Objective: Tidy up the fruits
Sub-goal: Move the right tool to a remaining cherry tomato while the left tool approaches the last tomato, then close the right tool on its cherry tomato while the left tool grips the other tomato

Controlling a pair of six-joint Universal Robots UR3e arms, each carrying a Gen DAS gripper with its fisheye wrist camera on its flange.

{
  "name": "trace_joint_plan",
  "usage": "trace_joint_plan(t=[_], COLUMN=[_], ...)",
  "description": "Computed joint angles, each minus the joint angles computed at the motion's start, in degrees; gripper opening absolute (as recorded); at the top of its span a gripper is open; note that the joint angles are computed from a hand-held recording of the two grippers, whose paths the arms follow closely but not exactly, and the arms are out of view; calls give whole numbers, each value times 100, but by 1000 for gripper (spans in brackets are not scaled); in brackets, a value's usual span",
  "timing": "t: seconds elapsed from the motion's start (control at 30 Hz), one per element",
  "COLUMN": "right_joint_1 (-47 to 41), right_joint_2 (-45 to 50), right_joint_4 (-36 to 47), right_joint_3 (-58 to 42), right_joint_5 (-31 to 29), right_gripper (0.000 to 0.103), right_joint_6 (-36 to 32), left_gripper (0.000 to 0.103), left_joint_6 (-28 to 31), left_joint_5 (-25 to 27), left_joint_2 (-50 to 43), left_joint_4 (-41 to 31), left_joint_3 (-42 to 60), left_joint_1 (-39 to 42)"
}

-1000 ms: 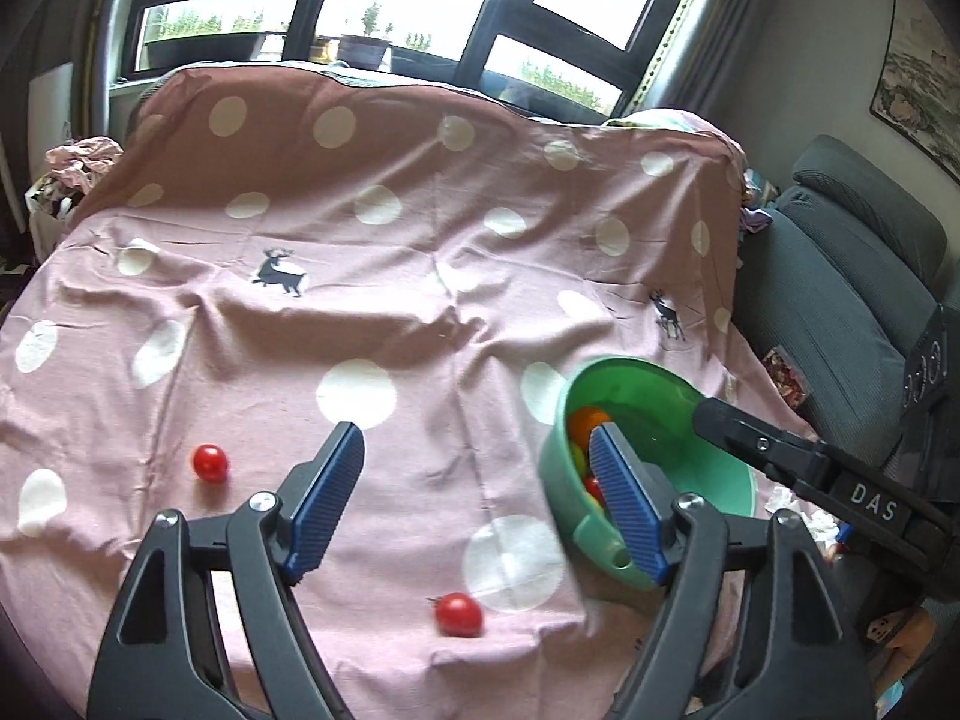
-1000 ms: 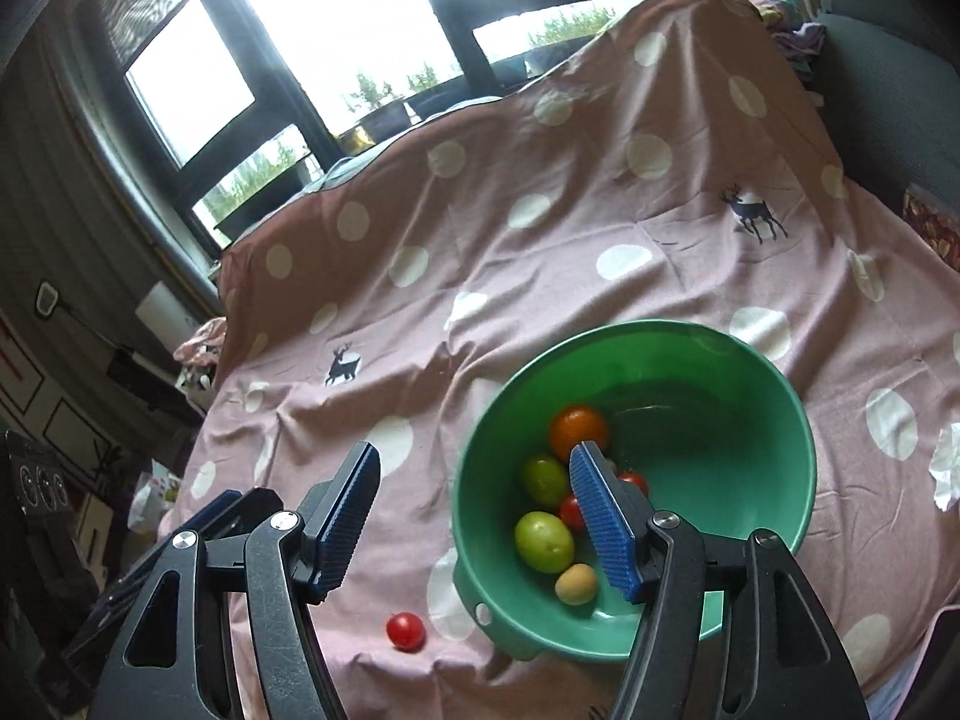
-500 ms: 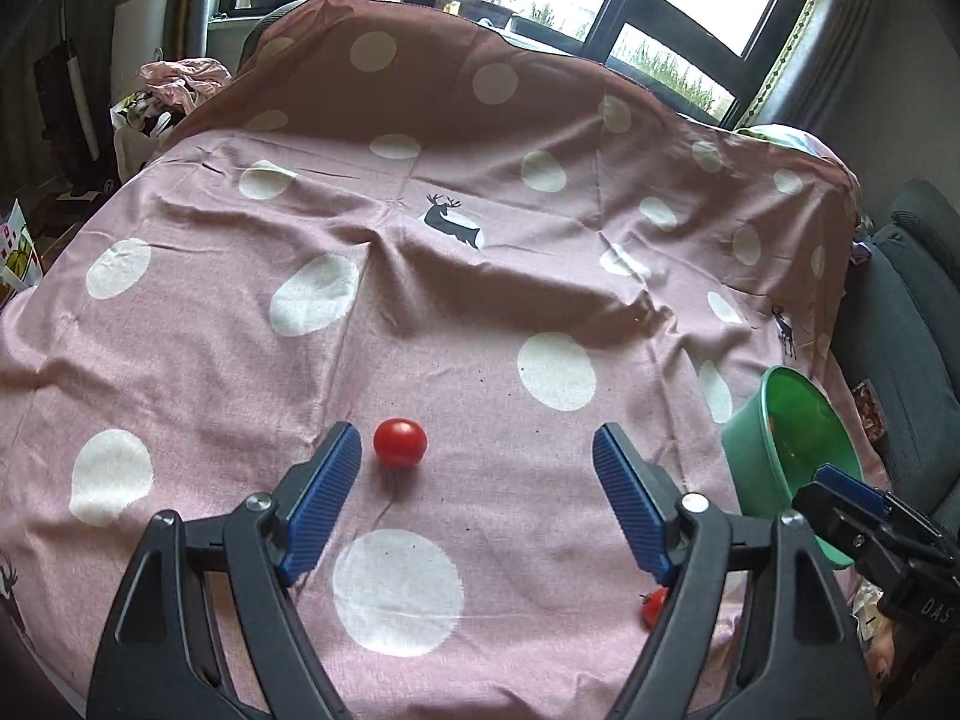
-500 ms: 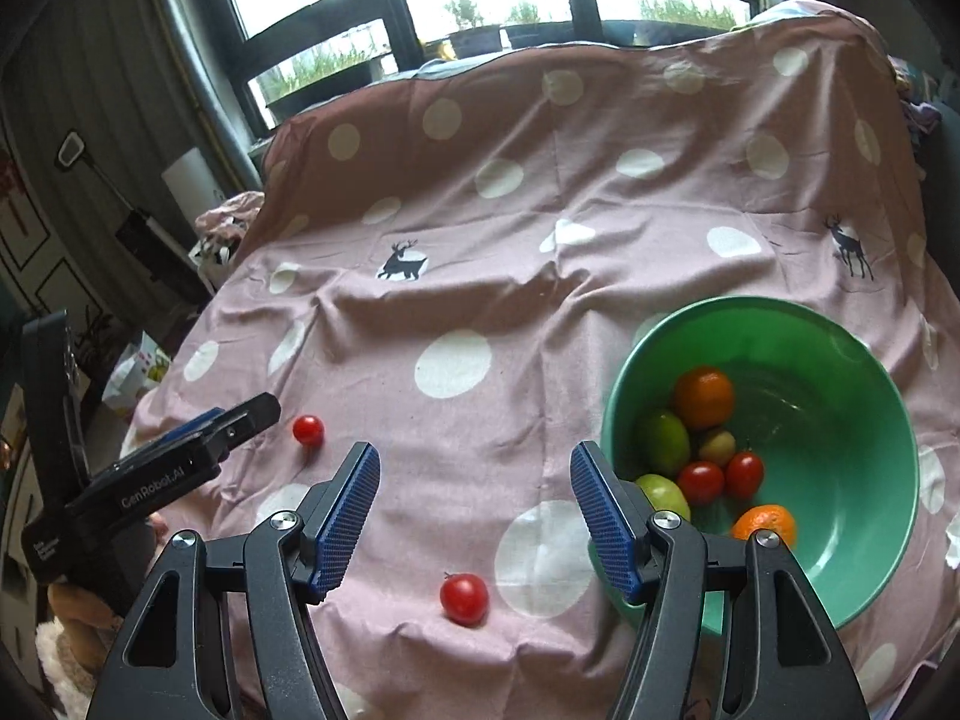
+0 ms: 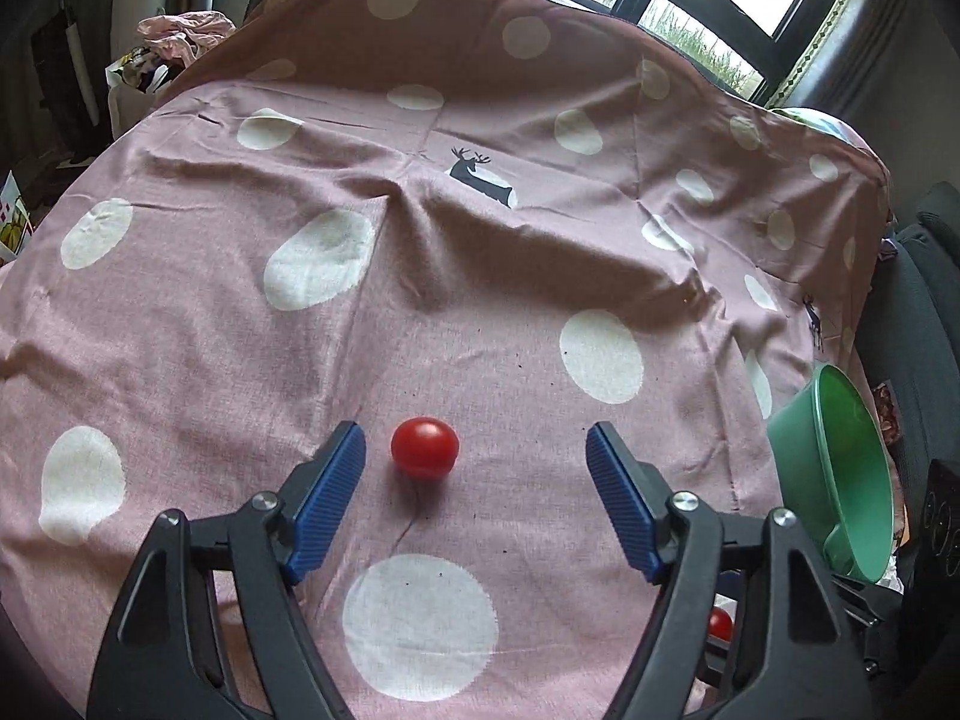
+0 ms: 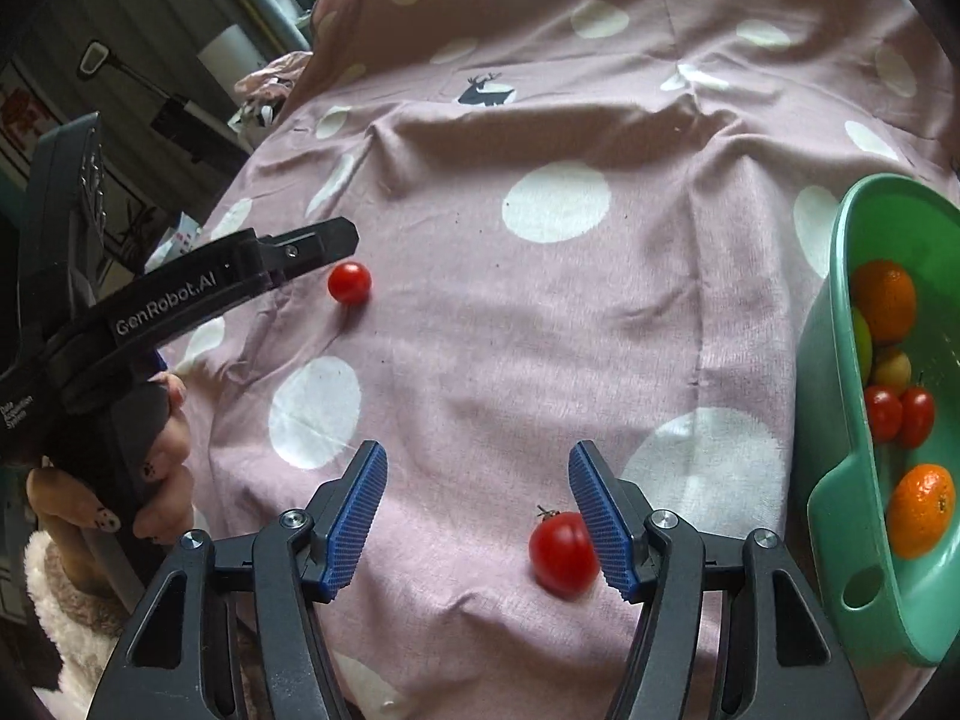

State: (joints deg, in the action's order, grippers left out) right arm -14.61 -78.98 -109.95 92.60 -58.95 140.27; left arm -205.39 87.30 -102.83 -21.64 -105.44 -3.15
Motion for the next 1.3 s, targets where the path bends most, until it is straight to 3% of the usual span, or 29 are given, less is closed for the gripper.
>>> trace_joint_plan(t=[0.17,0.3,0.63,0.83,0.9,0.97,1.3], right_joint_1=[-167,-243,-318,-239,-240,-237,-290], right_joint_2=[-79,-206,-401,-417,-416,-418,-420], right_joint_4=[54,-293,-448,-708,-729,-784,-732], right_joint_3=[145,504,802,905,913,944,935], right_joint_5=[-56,-302,-337,-432,-424,-407,-263], right_gripper=[51,43,40,30,30,29,29], right_joint_6=[-139,-66,-216,-169,-183,-210,-228], left_gripper=[56,50,49,48,35,29,28], left_joint_6=[115,112,-23,-18,-3,-27,-65], left_joint_5=[-88,12,-14,195,271,460,557], left_joint_2=[-123,-280,-466,-587,-673,-735,-640], left_joint_4=[-183,-598,-843,-816,-838,-878,-796], left_joint_3=[145,389,544,643,721,780,636], left_joint_1=[12,-18,71,-24,-58,-113,-168])
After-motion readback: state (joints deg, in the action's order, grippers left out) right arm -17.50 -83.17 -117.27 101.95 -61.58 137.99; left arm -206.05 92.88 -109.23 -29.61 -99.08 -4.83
